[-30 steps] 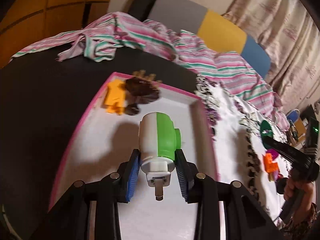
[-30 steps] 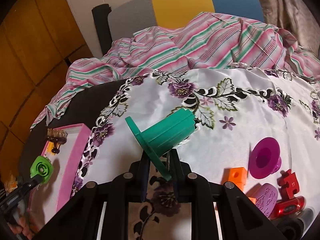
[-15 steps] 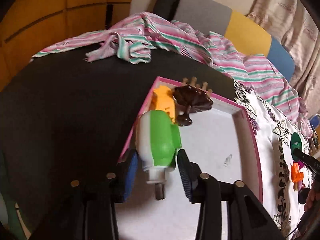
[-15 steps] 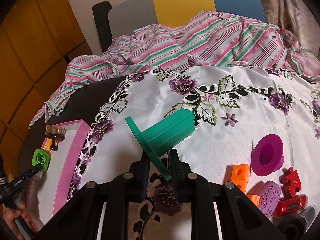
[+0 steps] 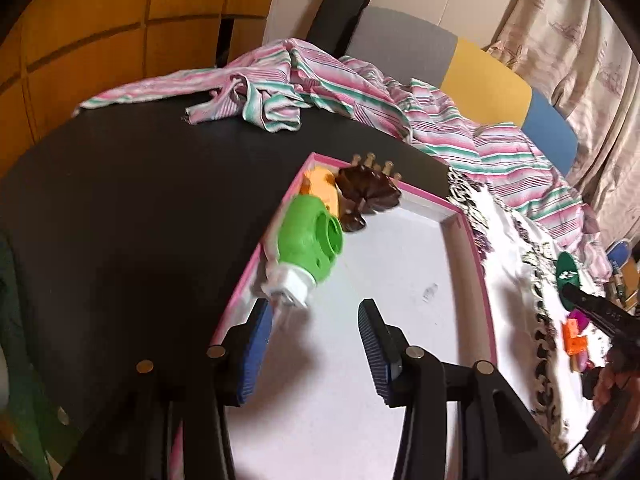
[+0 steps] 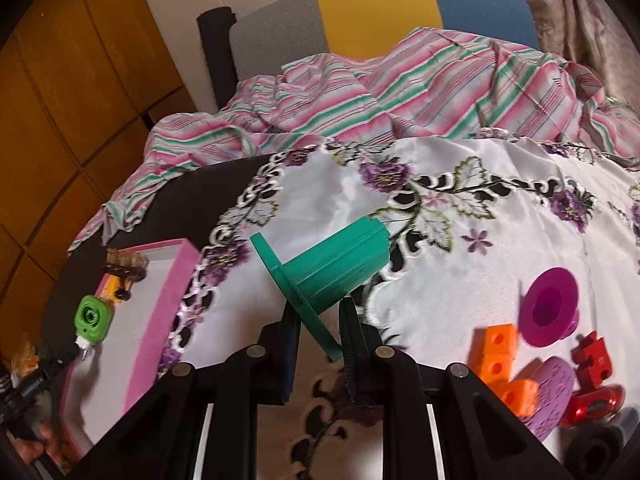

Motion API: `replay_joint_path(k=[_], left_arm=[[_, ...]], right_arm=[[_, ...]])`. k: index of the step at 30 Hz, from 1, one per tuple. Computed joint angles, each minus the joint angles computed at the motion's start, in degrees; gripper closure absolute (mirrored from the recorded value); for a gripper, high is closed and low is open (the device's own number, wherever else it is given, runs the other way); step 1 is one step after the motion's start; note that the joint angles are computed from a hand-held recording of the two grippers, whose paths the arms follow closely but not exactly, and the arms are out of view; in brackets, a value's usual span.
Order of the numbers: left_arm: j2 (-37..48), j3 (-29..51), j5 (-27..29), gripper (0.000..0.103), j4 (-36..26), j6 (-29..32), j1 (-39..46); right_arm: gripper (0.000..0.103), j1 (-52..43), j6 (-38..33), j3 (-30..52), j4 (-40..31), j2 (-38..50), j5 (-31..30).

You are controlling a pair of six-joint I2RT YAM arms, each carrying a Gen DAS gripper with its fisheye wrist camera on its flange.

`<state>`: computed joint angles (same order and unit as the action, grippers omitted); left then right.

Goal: Organize rigid objects
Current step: 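Carry the green-white plug into the pink tray and open the left gripper while the right holds the funnel, then lower the teal funnel into the pink tray and open the right gripper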

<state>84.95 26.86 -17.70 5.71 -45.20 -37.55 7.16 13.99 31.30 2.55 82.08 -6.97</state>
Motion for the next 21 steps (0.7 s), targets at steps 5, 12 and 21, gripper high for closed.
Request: replay_joint_path(k=[5, 12, 21], left_arm=[[-1.63, -2.04, 1.93, 0.058, 1.05, -0.46, -2.51], [-3.91, -4.25, 2.33, 0.058, 1.62, -0.83, -6.63], [-6.69, -6.67, 2.60, 0.058, 2.03, -1.06, -9.30]], right_arm=[[0.083, 5.70, 1.51, -1.44, 0.77, -2.15, 1.81], [0.083, 17.63, 3.56, 0.56, 0.23, -1.83, 6.18], [0.083, 27.94, 2.64, 14.20, -3.71, 10.01, 9.68]])
